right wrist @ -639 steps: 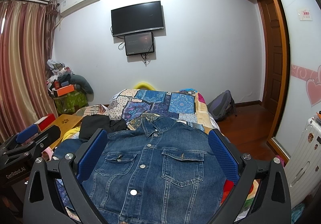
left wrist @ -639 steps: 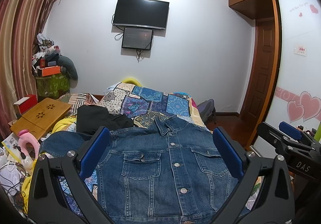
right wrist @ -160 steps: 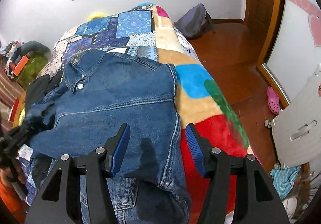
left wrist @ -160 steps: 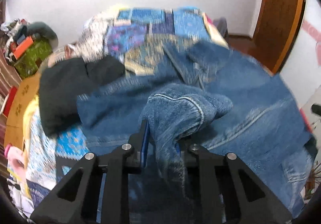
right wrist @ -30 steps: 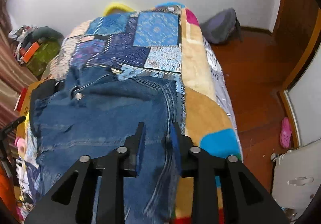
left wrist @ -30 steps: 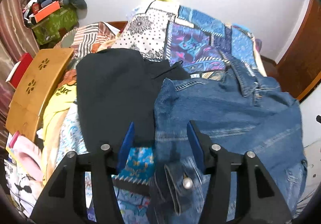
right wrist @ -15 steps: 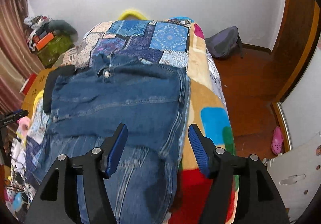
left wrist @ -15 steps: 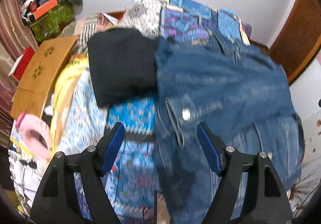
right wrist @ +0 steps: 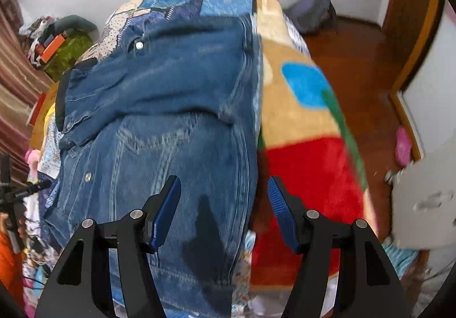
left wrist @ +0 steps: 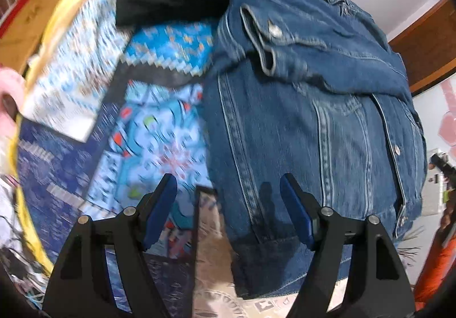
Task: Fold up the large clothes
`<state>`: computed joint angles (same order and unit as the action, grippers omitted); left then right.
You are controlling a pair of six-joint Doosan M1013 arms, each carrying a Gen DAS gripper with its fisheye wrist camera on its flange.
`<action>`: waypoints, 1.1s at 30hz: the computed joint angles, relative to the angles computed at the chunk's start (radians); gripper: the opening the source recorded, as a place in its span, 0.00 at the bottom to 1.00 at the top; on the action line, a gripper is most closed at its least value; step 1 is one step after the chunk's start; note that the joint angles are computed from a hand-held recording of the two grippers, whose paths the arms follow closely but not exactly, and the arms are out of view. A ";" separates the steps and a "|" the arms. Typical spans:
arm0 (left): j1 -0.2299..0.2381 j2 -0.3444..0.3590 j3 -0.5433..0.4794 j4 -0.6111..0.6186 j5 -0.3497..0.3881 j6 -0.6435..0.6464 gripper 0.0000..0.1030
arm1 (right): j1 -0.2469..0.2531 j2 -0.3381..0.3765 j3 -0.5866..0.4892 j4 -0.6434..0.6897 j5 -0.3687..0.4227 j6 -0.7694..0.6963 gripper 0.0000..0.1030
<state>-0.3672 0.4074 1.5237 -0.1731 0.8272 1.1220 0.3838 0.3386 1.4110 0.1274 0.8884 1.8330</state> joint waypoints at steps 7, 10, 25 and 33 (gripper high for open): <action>0.017 0.011 0.057 -0.244 -0.053 0.079 0.74 | -0.005 0.005 0.047 0.091 0.007 -0.005 0.58; 0.038 0.009 0.088 -0.385 -0.090 0.118 0.76 | -0.006 0.000 0.059 0.104 -0.026 0.008 0.58; -0.031 -0.009 -0.003 -0.182 -0.130 0.165 0.07 | -0.003 -0.014 0.052 0.083 -0.117 0.054 0.12; -0.029 -0.018 -0.086 -0.194 -0.198 0.202 0.05 | -0.024 -0.019 0.025 0.238 -0.185 -0.037 0.11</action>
